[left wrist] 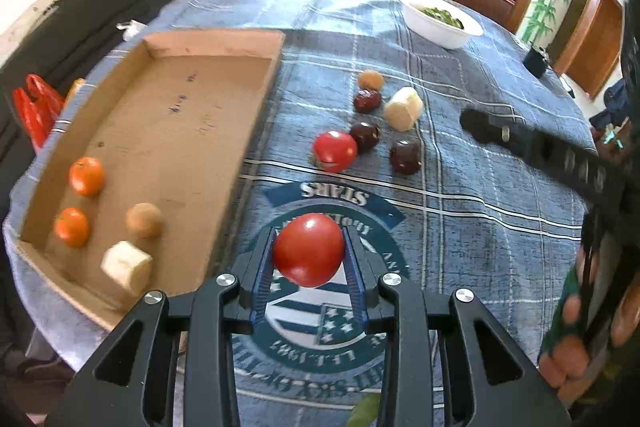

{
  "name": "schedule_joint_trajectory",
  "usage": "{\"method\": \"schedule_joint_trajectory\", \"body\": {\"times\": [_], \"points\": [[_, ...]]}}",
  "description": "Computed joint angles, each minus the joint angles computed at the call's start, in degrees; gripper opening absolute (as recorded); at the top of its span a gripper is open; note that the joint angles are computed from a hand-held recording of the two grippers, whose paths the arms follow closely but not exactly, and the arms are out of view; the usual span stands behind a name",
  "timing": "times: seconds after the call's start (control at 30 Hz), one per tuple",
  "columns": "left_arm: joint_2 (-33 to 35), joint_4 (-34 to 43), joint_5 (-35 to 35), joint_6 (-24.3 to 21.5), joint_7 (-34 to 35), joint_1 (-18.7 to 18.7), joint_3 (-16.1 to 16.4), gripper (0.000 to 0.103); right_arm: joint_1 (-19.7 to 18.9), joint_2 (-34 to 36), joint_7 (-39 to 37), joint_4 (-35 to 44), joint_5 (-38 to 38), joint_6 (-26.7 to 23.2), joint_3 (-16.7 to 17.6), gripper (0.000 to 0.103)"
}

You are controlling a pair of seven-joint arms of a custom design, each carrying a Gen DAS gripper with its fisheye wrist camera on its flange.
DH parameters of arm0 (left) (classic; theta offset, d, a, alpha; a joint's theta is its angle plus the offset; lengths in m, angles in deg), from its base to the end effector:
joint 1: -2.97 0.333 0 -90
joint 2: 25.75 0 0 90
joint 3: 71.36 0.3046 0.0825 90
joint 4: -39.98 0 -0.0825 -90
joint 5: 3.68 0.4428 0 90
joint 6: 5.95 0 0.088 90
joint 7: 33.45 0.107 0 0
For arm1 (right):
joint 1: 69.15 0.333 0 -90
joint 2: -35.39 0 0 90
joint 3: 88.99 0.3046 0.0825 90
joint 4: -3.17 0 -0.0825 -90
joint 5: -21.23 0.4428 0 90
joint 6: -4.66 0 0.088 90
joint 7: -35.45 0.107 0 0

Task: Organize fruits
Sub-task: 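Carry the tomato and date over the cardboard tray with both tools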

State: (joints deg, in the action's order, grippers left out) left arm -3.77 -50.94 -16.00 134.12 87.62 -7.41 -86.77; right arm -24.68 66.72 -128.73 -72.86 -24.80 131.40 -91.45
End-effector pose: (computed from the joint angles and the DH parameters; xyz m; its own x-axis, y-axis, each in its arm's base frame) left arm 0.6915 -0.3066 0.4423 -0.7345 -0.6780 0.0282 -0.5891 0.6165 -0.5224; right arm 0.6038 0.5216 0.4357 -0.5183 -0.7873 -0.3339 -0.4933 0.5941 -0.6354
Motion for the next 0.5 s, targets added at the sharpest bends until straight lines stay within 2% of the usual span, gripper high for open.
{"method": "schedule_joint_trajectory", "body": {"times": [0.17, 0.5], "points": [[-1.74, -1.78, -1.37, 1.96, 0.83, 0.93, -0.03, 0.031, 0.60, 2.22, -1.53, 2.86, 1.64, 0.53, 0.41, 0.021], [-2.95, -2.87, -3.05, 2.99, 1.70, 1.86, 0.19, 0.031, 2.83, 7.31, -6.28, 10.33, 4.96, -0.83, -0.67, 0.021]]}}
